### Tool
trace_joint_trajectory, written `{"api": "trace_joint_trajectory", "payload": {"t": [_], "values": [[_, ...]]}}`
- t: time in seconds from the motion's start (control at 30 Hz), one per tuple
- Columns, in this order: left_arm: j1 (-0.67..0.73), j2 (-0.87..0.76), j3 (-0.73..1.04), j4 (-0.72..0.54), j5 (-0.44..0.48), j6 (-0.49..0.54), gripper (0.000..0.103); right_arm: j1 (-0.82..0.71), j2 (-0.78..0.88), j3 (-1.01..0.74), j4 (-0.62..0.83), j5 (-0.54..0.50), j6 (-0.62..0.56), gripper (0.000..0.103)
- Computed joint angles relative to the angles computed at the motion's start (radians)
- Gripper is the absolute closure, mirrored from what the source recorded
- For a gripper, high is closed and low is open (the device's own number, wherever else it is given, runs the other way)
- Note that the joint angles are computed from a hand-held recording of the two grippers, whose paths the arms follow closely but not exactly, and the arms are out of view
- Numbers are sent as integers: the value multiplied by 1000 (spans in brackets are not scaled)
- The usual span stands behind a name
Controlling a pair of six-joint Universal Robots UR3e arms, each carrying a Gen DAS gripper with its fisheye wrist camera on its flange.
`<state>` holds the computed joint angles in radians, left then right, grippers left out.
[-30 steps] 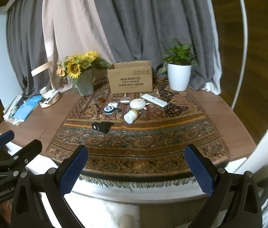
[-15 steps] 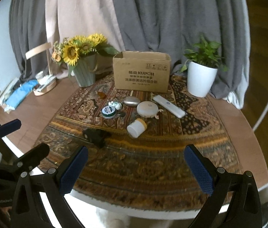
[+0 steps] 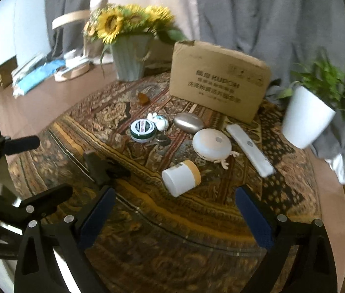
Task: Organize rigid objects
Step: 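Move the right gripper toward the white jar with tan lid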
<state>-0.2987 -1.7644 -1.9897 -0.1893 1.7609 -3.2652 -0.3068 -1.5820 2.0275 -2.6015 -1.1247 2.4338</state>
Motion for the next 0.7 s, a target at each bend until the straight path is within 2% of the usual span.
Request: {"api": "trace_joint_trajectory", "payload": {"t": [0.2, 0.37, 0.63, 0.7], "values": [[27, -106, 38, 49, -33, 28, 15, 34, 156, -66, -73, -4, -39, 3], [42, -177, 74, 63, -45, 54, 20, 65, 256, -109, -129, -28, -58, 4], [67, -239, 101, 79, -89, 87, 21, 96, 358, -168, -153, -58, -78, 12], [76, -248, 108, 77, -112, 88, 26, 101, 376, -177, -159, -63, -82, 17]]}}
